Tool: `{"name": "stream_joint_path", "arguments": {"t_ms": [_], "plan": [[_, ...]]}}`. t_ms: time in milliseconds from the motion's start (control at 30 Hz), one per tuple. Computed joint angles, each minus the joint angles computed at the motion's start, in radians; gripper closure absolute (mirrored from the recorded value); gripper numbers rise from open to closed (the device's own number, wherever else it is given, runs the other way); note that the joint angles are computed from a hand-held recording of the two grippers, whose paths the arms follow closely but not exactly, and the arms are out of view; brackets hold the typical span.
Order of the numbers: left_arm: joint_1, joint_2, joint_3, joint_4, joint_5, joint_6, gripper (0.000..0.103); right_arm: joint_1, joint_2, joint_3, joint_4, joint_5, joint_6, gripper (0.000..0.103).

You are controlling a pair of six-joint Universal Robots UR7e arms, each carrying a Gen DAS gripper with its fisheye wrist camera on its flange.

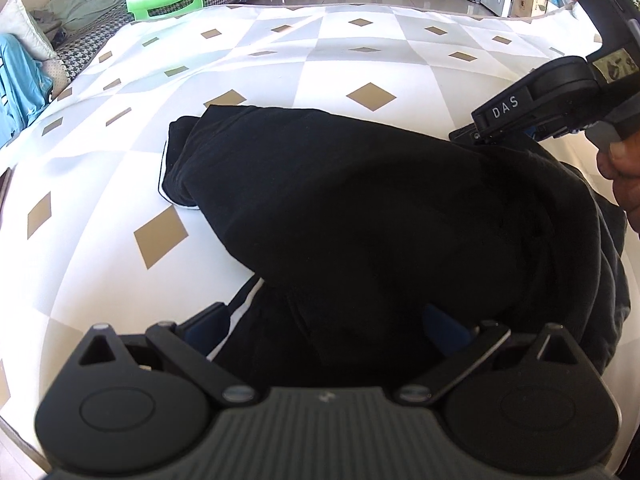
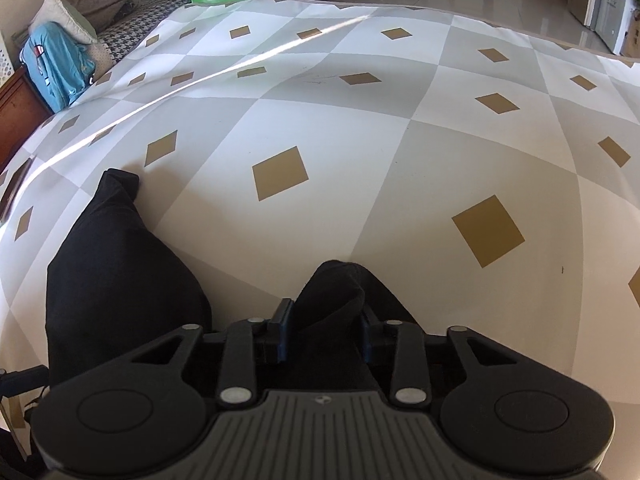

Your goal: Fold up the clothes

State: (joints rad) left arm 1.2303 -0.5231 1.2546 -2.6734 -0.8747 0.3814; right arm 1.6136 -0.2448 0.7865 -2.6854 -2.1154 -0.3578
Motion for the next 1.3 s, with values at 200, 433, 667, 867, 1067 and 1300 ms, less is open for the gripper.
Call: {"name": "stream_joint_path", "arguments": {"t_ms": [200, 433, 667, 867, 1067, 1300], "plan": [[0.007, -0.004, -0.010, 0.018, 0.016, -0.060, 0.000, 0.011, -0.026, 0.050, -0.092, 0.046, -0.039, 0.097], [0.002, -0.023, 0.037, -0.044, 0.043, -0.062, 0.000, 0.041, -0.102, 0.189, -0.365, 0.159, -0.072, 0.097], [-0.010, -0.068, 0.137, -0.061, 0.103, -0.121, 0.000, 0.067, -0.139, 0.260, -0.579, 0.152, -0.063, 0.097], [-0.015, -0.130, 0.218, 0.000, 0.122, -0.273, 0.000, 0.072, -0.152, 0.273, -0.741, 0.014, -0.056, 0.096], [-0.026, -0.156, 0.280, -0.041, 0.144, -0.288, 0.000, 0.060, -0.195, 0.333, -0.799, -0.048, -0.013, 0.072], [-0.010, -0.151, 0.288, -0.103, 0.134, -0.221, 0.000, 0.056, -0.255, 0.437, -0.721, -0.025, 0.005, 0.062]]}}
